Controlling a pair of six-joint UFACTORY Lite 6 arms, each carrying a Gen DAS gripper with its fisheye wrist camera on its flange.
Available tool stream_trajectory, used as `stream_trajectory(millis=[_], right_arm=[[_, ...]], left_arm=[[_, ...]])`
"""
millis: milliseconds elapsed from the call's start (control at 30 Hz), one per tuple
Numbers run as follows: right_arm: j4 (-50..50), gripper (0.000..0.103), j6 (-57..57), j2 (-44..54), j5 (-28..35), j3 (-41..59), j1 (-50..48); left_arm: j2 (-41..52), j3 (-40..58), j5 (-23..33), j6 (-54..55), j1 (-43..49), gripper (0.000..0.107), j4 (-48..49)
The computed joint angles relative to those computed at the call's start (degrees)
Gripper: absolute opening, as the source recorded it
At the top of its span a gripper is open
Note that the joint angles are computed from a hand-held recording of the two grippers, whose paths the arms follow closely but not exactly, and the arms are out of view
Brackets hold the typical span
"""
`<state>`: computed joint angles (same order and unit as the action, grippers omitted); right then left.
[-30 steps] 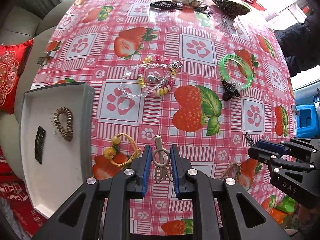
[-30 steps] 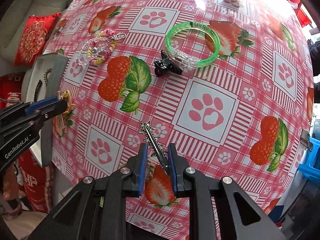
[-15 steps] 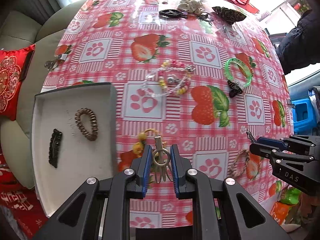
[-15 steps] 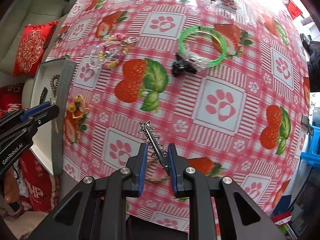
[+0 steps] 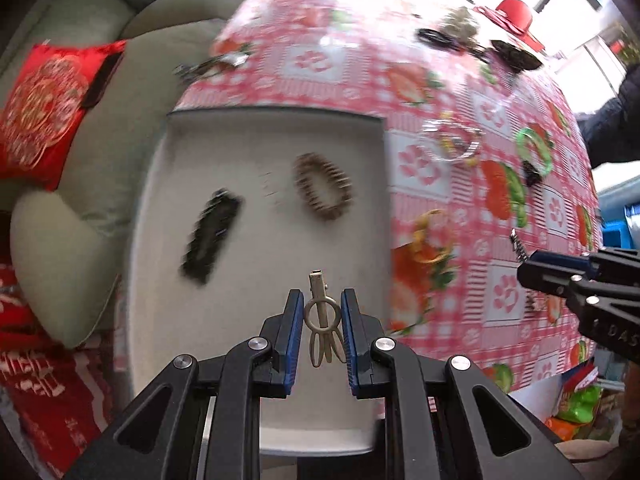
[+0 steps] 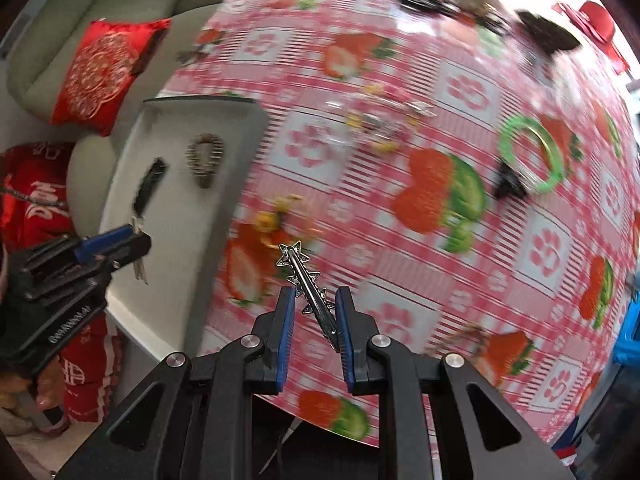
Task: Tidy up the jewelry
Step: 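Carry both items into the white tray and open the right tool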
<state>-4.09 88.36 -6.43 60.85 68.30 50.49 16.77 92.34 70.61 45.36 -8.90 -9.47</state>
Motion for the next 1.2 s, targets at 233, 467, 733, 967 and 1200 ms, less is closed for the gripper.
stream_trajectory(millis=[233, 467, 733, 967, 1200], right_arm=[[1.6, 0.022, -11.6, 18.7, -0.2, 19.9, -4.3], [6.4, 0.022, -22.0, 37.8, 0.5, 39.4, -8.8], [9.8, 0.022, -28.2, 53.3, 3.4, 53.8, -11.3], [8.4, 0.022, -29.7, 57.3, 4.7, 57.4, -14.3], [6.7, 0.022, -29.9, 59.7, 6.9, 61.7, -17.9]], left_arm=[[7.3, 6.8, 0.1, 2.2, 8.0, 0.025, 1.0], [10.3, 5.2, -4.0, 1.3, 10.4, 0.025, 3.4], [14.4, 5.7, -7.2, -2.0, 9.7, 0.025, 4.9], [17.2, 8.3, -9.1, -4.0, 7.8, 0.025, 4.5], [20.6, 13.2, -8.3, -6.2, 5.8, 0.025, 4.2]])
